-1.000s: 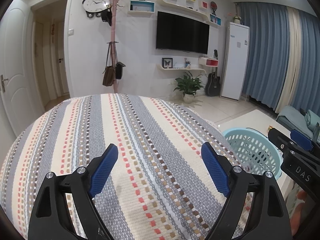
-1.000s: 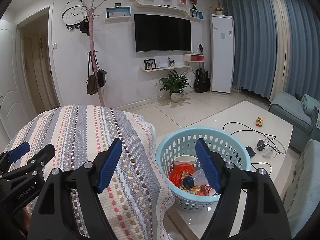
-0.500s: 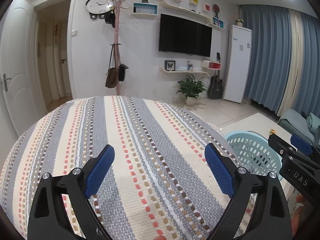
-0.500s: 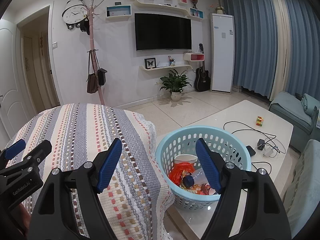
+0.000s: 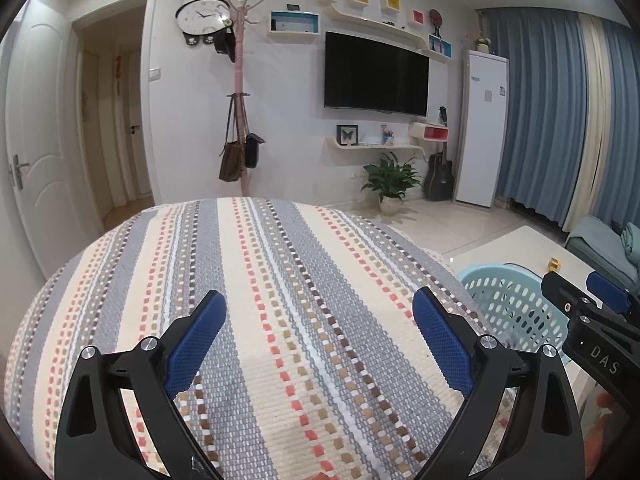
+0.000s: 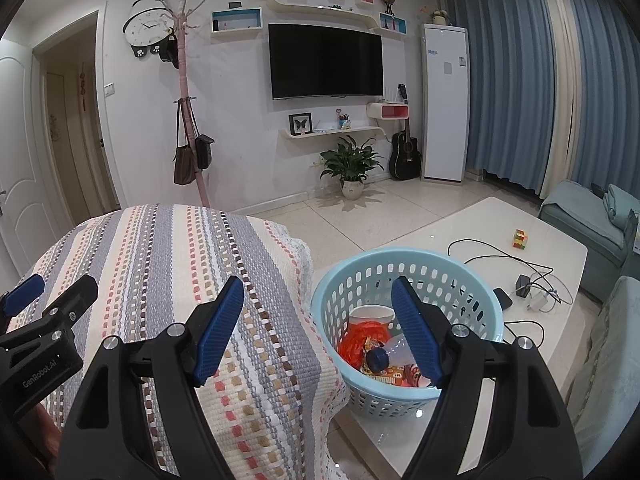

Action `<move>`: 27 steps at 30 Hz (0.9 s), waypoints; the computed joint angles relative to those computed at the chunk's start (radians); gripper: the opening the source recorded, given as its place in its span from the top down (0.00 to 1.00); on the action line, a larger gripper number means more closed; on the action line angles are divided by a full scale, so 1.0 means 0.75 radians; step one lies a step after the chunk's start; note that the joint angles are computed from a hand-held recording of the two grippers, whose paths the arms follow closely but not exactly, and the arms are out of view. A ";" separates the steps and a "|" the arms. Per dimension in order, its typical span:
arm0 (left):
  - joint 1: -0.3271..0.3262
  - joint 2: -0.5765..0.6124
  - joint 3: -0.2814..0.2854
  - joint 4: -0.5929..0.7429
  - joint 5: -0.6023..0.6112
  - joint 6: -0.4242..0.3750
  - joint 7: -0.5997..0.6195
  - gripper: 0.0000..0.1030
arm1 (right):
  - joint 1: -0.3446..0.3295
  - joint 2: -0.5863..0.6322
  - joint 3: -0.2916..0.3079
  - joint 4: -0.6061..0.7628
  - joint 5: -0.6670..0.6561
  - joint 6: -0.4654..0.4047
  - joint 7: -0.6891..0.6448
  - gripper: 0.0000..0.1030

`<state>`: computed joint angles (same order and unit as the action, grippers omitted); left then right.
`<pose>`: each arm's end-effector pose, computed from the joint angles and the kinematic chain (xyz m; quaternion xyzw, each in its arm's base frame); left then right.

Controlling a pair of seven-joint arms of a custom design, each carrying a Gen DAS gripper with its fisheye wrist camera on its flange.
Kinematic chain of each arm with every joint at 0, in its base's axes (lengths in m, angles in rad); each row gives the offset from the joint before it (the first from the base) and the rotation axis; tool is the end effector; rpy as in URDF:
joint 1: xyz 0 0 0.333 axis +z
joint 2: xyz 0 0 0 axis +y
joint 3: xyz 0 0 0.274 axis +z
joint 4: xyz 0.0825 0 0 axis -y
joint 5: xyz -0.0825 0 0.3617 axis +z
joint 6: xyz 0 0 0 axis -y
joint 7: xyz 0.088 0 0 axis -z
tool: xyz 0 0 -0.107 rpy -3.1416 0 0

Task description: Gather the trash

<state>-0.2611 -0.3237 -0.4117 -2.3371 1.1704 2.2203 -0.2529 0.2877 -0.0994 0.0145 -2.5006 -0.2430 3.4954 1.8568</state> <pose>0.3837 -0.2770 0.4604 -0.7235 0.4500 -0.2788 0.4430 0.4617 0.1742 0.4292 -0.6879 0.5095 -0.2646 0.4439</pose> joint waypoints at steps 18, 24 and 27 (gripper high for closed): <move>-0.010 0.006 -0.013 0.009 0.000 -0.041 0.001 0.11 | -0.002 0.002 -0.004 -0.001 -0.012 0.001 0.008 0.30; -0.019 0.010 -0.012 0.015 -0.003 -0.055 0.000 0.11 | -0.004 0.003 -0.002 -0.002 -0.012 0.005 0.007 0.30; -0.023 0.011 -0.012 0.016 -0.004 -0.060 0.000 0.11 | -0.005 0.003 -0.001 -0.002 -0.010 0.006 0.006 0.30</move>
